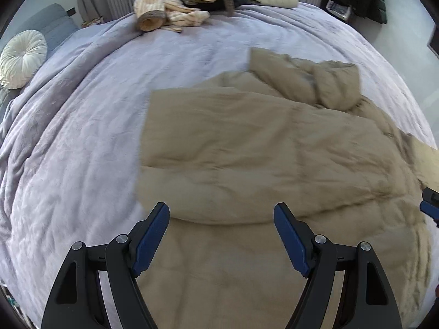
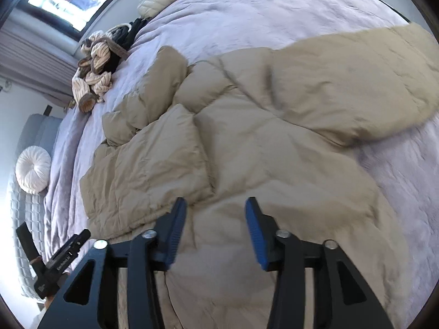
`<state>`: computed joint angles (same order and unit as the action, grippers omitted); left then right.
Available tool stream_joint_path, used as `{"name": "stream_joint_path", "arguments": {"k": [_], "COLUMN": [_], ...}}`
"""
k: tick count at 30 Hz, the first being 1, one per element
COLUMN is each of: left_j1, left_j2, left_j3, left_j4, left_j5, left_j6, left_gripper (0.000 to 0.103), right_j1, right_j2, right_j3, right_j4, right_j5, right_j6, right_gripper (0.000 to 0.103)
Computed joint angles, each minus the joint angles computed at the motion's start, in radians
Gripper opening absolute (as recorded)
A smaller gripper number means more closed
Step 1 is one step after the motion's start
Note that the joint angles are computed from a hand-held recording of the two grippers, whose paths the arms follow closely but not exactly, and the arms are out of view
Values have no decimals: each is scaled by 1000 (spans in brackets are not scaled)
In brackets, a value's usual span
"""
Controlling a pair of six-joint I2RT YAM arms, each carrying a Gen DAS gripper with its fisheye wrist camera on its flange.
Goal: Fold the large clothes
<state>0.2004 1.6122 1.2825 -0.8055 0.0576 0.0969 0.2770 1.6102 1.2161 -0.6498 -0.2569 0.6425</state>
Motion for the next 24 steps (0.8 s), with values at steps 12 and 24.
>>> {"name": "stream_joint_path", "arguments": {"k": [12, 24], "left_j1": [-298, -492], "left_j2": [-51, 103], "left_j3": [-31, 136], "left_j4": [-14, -84], "left_j5": [-88, -79], "left_j6": [-165, -302], "left_gripper": [103, 103], "right_j1": [-331, -683], "right_j2": [-195, -127], "right_j3": [-143, -122], "right_j4": [-63, -79], "right_j5": [-85, -162], "right_j6": [-94, -245], "right_gripper": [82, 103]}}
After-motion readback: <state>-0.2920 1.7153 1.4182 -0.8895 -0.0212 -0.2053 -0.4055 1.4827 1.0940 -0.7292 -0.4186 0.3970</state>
